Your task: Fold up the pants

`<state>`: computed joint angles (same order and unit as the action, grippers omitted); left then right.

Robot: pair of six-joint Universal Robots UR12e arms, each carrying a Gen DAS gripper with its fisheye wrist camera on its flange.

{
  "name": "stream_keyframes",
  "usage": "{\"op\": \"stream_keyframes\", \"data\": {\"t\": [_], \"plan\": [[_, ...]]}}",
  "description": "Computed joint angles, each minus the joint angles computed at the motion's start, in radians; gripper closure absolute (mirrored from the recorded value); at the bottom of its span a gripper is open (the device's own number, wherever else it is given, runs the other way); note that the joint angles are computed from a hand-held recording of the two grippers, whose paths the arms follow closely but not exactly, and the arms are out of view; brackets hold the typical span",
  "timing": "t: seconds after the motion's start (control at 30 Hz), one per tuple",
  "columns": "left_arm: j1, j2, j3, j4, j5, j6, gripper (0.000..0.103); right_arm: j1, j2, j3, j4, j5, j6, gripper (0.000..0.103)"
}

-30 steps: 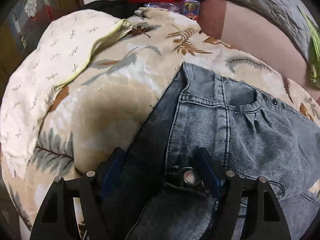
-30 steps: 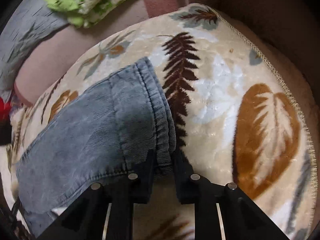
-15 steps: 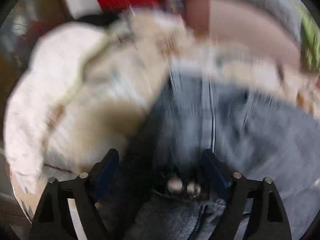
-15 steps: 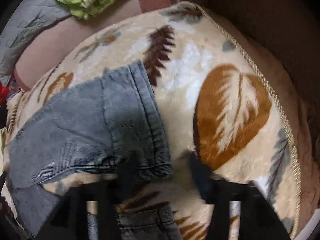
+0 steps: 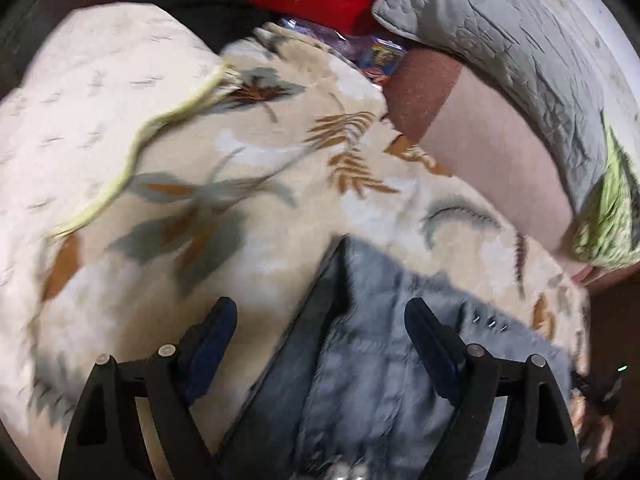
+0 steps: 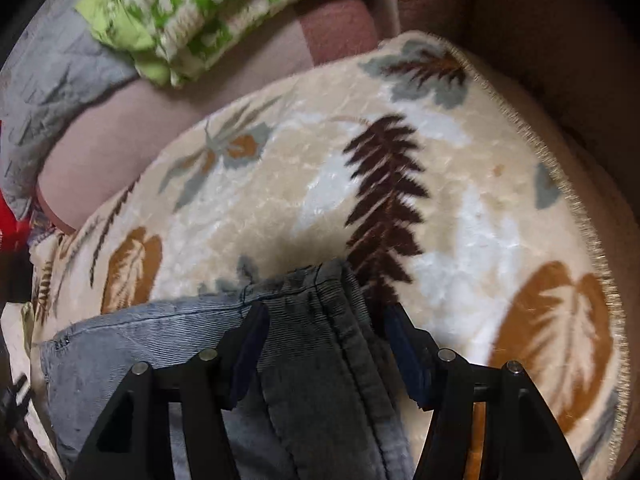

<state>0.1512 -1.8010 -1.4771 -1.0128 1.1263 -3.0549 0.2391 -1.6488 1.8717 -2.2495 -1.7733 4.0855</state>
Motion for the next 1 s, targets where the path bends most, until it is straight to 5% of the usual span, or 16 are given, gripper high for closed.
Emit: {"op": "stream_keyframes", "data": {"t": [0.13,0.3,0.4,0.63,0.77,1.0], "plan": [[-0.011,-0.071,0.076,-0.085,-0.062,-0.021,0.021,0.001,0.001,0.008,-0.017,-0.007,-0.014,0.039],[-0.022,-0.115,0.125,-0.157,-0.079,-0.032,0.055,-0.008,0.001,0.002,-0.008,0.016,-0.049,0.039],[-0.021,-0.113,0.12,-0.127,-0.125,-0.032,0.055,-0.012,0.001,0.005,-0.019,0.025,-0.051,0.039],[-0.04,-0.135,0.146,-0.162,-0.086,-0.016,0.055,-0.014,0.001,0.008,-0.029,0.026,-0.059,0.038],[-0.057,-0.137,0.154,-0.153,-0.046,0.019,0.095,-0.02,0.006,0.002,-0.015,0.034,-0.068,0.039],[-0.056,-0.135,0.149,-0.14,-0.041,0.028,0.098,-0.029,0.011,-0.015,-0.002,0.049,-0.085,0.048]]}}
